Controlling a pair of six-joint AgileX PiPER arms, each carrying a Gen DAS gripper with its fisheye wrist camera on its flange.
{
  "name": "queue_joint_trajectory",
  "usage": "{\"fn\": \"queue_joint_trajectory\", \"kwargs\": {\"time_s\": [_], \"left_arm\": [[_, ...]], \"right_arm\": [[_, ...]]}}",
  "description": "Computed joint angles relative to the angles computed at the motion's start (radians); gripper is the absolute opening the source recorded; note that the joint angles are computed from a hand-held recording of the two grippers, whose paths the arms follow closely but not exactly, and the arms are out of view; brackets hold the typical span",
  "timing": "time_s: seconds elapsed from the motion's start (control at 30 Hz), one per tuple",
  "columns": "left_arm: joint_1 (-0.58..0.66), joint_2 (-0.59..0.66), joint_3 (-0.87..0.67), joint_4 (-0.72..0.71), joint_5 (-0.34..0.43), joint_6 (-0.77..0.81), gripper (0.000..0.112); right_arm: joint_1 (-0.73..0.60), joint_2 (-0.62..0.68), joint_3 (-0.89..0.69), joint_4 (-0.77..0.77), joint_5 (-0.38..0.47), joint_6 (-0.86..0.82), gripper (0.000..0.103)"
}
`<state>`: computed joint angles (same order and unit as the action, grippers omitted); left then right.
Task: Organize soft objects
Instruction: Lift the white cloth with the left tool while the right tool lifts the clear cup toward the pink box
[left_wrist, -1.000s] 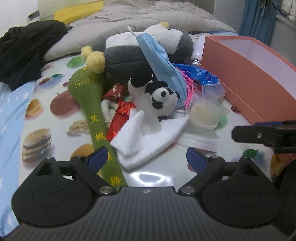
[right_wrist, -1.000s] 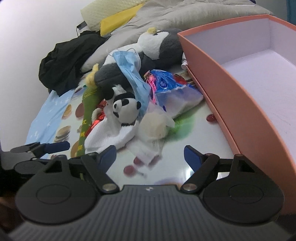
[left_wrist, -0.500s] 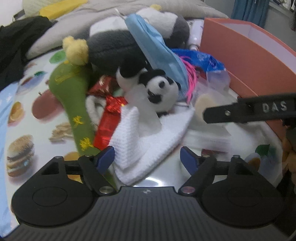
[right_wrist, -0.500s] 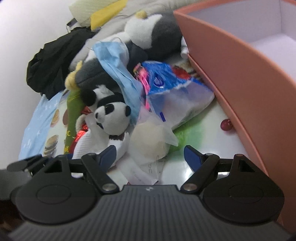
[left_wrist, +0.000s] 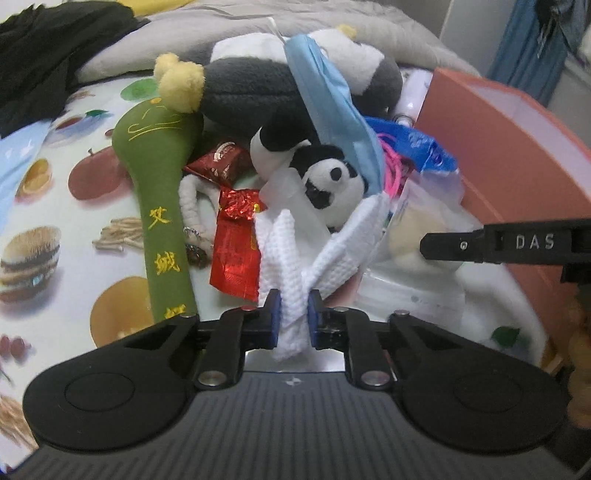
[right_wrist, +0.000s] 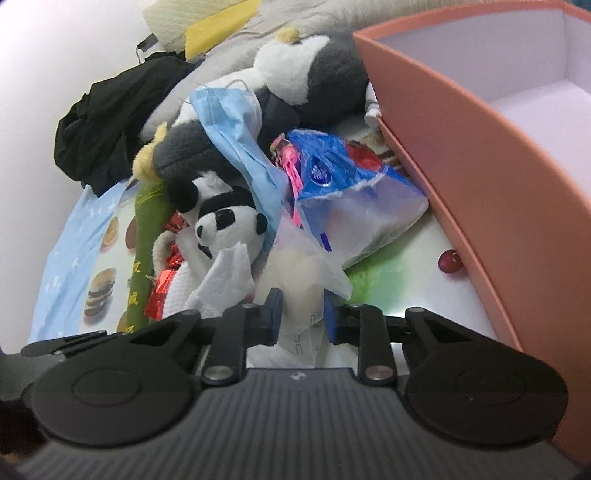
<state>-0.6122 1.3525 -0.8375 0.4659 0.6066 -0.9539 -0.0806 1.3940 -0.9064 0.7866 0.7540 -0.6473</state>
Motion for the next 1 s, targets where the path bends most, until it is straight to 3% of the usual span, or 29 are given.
{"fn": "queue_joint_trajectory", "kwargs": {"time_s": [0.17,0.37,0.7,1.0], "left_arm": [[-0.067,-0.075,0.028,0.041,0.02,-0.184,0.015],[-0.201,-0.14,0.041,0.125,0.096,-0.42,0.015],[-0.45,-0.205,0.036,0.273,0.302,-0.727,0.015],[-0.612,-0.229,-0.017,0.294,0.466,-0.85,0.015]], "right_arm": [[-0.013,-0.065,0.011,-0.062,0.02,0.018,0.024],[-0.038,-0.157,0.037,-0.148,0.061,0.034,0.024],[-0.117,-0.318,0.079,-0.189,0.209,-0.014,0.024],[-0.229,-0.415,0.04,-0.169,0.348,-0.078,0.024]]}}
